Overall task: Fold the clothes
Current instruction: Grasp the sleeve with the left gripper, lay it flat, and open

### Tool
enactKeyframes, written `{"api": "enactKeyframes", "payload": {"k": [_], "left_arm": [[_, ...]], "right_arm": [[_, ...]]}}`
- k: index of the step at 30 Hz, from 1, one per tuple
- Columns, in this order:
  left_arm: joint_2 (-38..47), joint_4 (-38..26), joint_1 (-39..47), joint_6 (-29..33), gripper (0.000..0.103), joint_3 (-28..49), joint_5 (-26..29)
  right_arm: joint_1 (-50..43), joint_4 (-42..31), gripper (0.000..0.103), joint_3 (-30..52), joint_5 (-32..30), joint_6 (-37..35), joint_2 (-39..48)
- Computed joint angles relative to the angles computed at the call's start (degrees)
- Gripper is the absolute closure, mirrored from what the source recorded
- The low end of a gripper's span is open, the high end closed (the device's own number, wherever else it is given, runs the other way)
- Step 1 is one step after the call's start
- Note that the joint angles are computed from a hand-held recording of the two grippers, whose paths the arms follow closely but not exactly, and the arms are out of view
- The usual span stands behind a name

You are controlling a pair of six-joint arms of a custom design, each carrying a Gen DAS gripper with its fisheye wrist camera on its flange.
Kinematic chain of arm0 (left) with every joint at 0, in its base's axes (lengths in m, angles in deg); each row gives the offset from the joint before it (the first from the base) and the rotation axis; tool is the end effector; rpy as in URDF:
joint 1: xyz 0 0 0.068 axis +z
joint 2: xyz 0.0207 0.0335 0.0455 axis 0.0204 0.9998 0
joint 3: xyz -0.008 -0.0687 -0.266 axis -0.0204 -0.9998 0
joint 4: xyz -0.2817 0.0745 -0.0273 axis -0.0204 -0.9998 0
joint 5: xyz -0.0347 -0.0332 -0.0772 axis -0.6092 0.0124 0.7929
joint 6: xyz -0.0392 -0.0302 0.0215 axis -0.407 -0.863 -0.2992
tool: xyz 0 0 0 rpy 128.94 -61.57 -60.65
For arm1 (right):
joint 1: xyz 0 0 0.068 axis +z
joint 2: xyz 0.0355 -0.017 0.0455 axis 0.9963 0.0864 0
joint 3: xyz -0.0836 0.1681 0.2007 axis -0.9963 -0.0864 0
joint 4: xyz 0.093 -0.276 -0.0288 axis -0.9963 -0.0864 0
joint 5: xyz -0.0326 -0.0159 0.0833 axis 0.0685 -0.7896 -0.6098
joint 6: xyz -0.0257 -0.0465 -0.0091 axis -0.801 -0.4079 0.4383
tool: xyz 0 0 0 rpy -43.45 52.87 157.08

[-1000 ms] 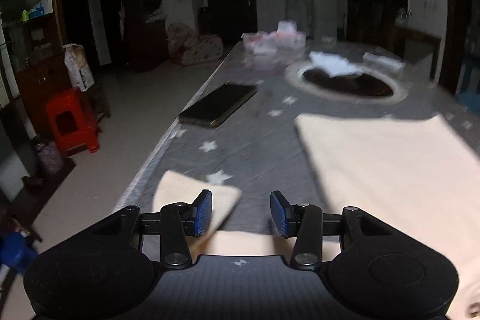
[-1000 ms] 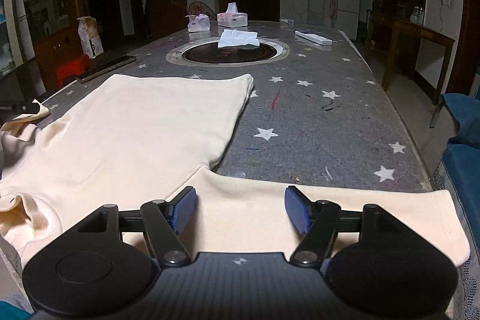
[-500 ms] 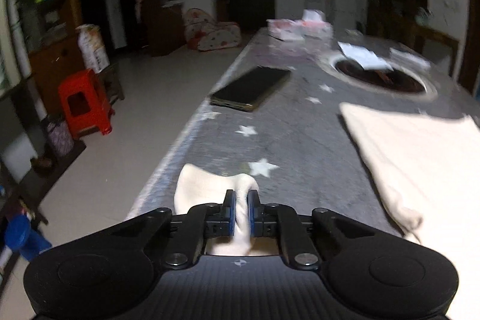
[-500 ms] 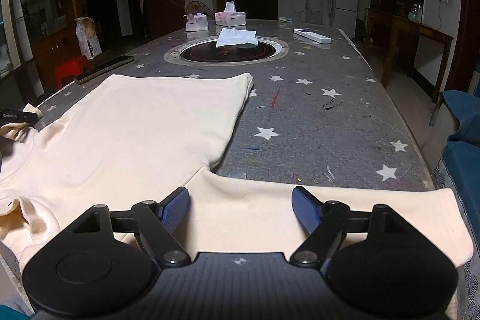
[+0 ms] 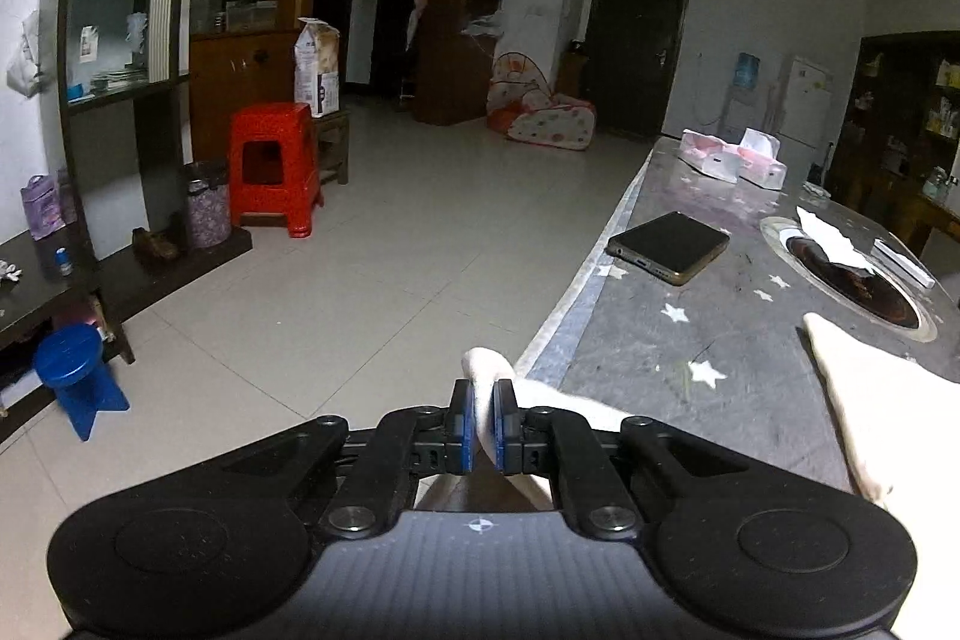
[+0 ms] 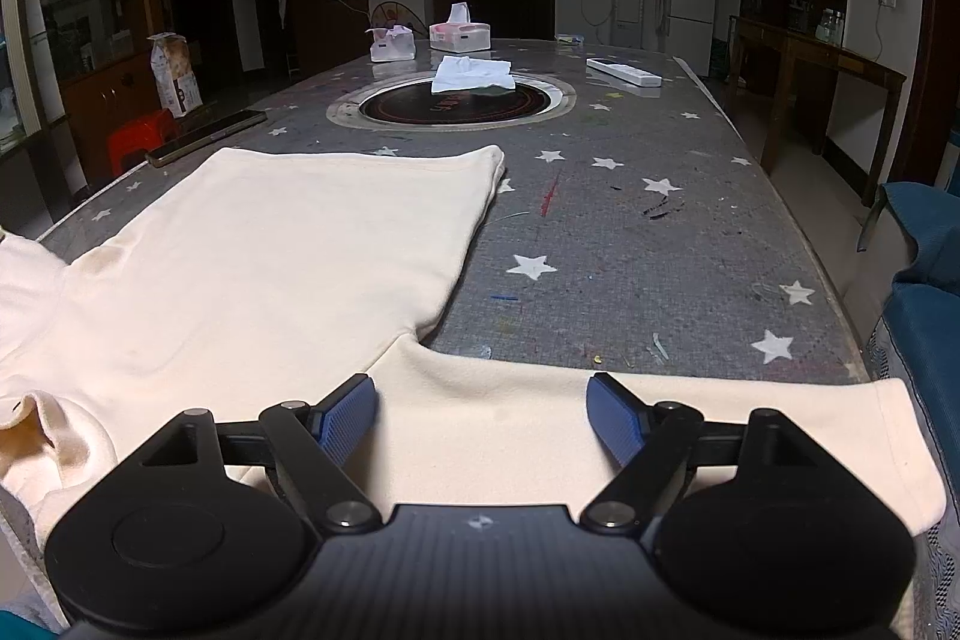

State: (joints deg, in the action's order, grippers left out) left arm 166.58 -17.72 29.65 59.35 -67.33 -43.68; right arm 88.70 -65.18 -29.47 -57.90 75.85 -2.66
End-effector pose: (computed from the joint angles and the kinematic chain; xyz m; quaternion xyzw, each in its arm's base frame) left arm 0.2186 0.1067 0.1004 -0.1276 0.8671 -0.0004 0.4816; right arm 0.1598 0.0112 0.0827 -0.0259 0.9043 0.0292 0.4252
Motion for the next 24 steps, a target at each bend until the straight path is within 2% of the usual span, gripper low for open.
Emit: {"api": "enactKeyframes", "payload": {"k": [3, 6, 9, 11, 14, 19, 23, 24], "left_arm": [[2.1, -2.0, -0.8, 2.4, 0.094, 1.2, -3.3], [3.2, -0.6, -1.0, 2.0, 0.088, 1.0, -5.5], [1.3, 0.5, -2.0, -0.2, 0.09, 0.4, -9.6], [-1.3, -0.7, -1.7, -0.5, 0.09, 0.0, -6.8], [-3.7, -3.1, -3.2, 2.5, 0.089, -0.3, -0.8], [2.9, -8.3, -7.1, 5.8, 0.088, 4.2, 3.2], [3.8, -1.5, -11.4, 4.0, 0.088, 2.8, -7.9], [3.6, -0.6, -11.0, 3.4, 0.088, 2.5, -8.9]], "right_arm": [[0.2, -0.2, 0.023, 0.1, 0.3, 0.1, -0.1], [-0.1, -1.0, 0.023, -0.2, 0.1, 0.1, -1.1], [0.1, -1.0, 0.023, 0.0, 0.2, 0.1, -0.9], [0.1, -0.8, 0.023, 0.0, 0.3, 0.2, -0.8], [0.6, -0.3, 0.022, -0.1, 0.8, 0.5, -0.5], [0.6, -0.8, 0.022, -0.2, 0.9, 0.8, -1.0], [0.3, -1.0, 0.022, -0.1, 0.7, 0.9, -1.1], [0.3, -0.6, 0.022, -0.1, 0.7, 0.9, -0.7]]}}
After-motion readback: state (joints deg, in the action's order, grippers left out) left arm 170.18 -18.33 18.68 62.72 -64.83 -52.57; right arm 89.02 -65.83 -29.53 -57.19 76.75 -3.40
